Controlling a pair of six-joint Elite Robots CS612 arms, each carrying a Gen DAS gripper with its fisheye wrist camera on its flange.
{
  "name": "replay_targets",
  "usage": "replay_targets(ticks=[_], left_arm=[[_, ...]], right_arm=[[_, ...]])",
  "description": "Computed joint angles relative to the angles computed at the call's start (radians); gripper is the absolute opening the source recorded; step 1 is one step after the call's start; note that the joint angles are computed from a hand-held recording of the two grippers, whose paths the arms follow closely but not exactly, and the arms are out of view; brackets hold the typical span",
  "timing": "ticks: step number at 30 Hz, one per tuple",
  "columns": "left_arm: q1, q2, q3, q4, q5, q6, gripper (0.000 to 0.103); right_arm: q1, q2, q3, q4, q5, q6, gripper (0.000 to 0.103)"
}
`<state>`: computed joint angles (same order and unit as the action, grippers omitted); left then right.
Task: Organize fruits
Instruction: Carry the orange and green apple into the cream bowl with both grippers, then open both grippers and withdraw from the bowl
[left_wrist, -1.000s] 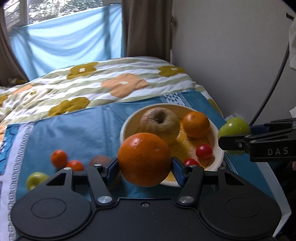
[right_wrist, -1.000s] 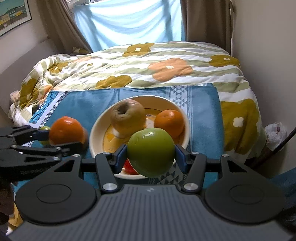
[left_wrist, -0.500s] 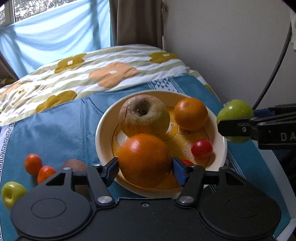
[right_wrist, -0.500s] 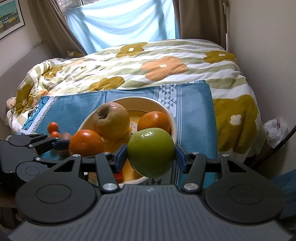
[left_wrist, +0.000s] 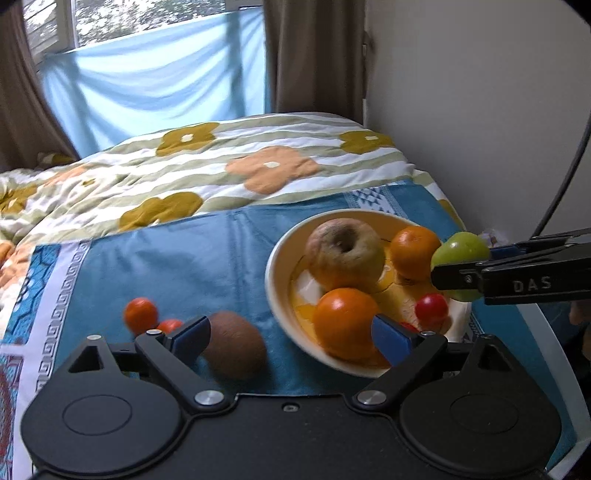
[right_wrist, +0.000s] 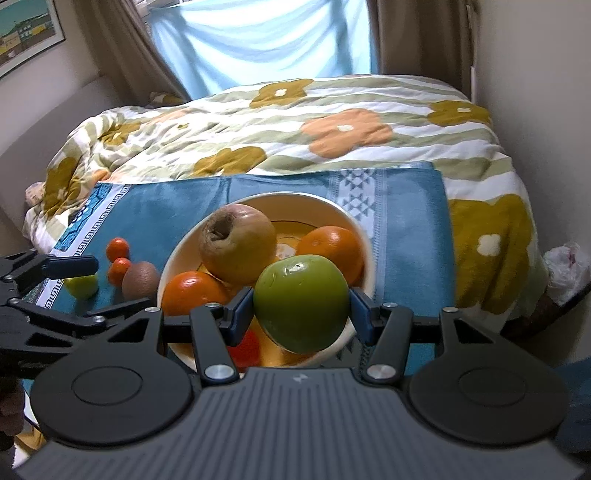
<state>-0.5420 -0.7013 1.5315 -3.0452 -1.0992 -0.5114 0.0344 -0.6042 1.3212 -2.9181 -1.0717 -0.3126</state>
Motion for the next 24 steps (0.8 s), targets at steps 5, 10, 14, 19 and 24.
replay_targets(ticks=[5, 10, 14, 19, 24], left_arm=[[0.001, -0.018, 0.033, 0.013, 0.006, -0.047, 0.096], [0.000, -0.025, 0.051, 0.023, 0.020, -0.074, 0.096], [0.002, -0.027, 0.058, 0.023, 0.024, -0.090, 0.096], [0.001, -0.029, 0.059, 0.019, 0.032, -0.092, 0.096], [-0.003, -0.035, 0.065, 0.028, 0.042, -0.104, 0.096]], right_arm=[[0.012, 0.018, -0.024, 0.010, 0.028, -0.021, 0.070], [0.025, 0.034, -0.038, -0.002, 0.021, -0.049, 0.070], [0.027, 0.037, -0.040, 0.006, 0.022, -0.080, 0.070], [0.029, 0.041, -0.039, -0.003, 0.020, -0.102, 0.071], [0.023, 0.043, -0.019, -0.101, 0.036, -0.059, 0.103]])
